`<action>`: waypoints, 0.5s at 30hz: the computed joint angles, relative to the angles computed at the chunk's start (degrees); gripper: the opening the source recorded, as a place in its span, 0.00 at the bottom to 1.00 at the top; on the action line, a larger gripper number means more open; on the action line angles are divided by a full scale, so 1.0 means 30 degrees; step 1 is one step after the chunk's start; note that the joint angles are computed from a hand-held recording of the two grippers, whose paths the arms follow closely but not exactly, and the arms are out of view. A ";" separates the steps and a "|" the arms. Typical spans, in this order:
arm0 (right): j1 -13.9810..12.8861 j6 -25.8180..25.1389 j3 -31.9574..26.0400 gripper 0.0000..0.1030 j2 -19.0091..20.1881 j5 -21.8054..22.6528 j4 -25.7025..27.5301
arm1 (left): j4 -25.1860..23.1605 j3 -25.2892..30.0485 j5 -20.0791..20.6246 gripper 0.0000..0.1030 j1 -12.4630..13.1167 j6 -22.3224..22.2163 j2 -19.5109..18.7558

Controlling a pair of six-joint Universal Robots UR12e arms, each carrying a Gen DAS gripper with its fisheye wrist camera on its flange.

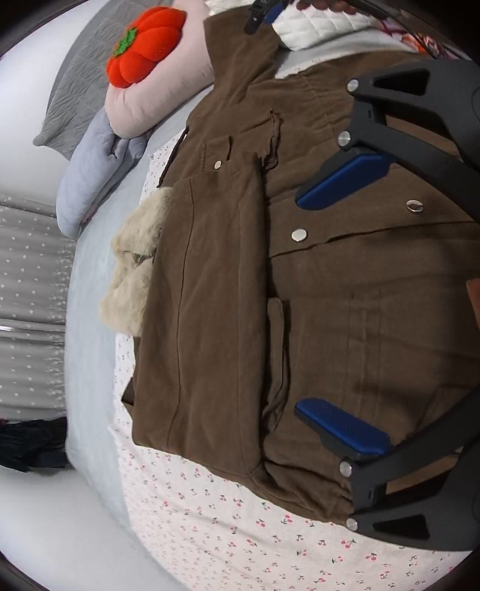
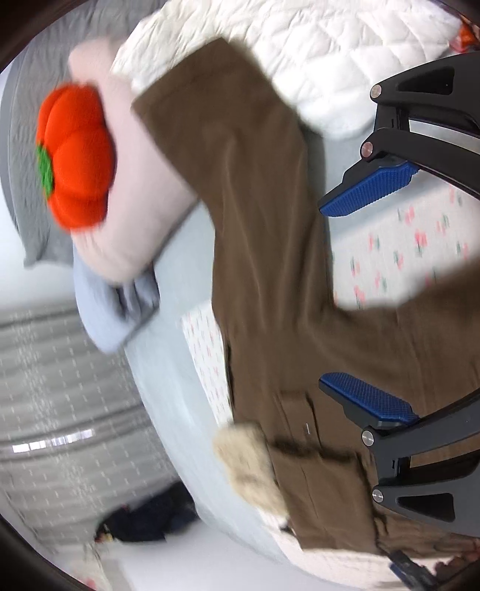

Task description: Fold large clothes

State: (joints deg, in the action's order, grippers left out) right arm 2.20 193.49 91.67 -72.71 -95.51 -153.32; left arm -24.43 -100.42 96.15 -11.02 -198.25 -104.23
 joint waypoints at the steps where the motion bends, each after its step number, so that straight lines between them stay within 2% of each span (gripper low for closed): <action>1: -0.0103 0.0066 0.0113 0.86 -0.0050 -0.0672 -0.0050 | 0.0122 -0.0009 -0.0136 0.98 -0.0041 0.0086 -0.0037; 7: -0.0634 0.0649 0.0721 0.86 -0.0126 -0.4919 -0.1036 | 0.0927 0.0049 -0.0116 0.99 -0.0366 0.0672 -0.0300; 11: -0.1338 0.2193 0.1025 0.86 -0.0326 -0.5667 -0.1622 | 0.0728 0.0256 0.0057 0.99 -0.0574 0.0974 -0.0561; 15: -0.2063 0.2967 0.1129 0.85 -0.0293 -0.5147 -0.2733 | 0.0636 0.0357 0.0052 0.99 -0.0663 0.1022 -0.0731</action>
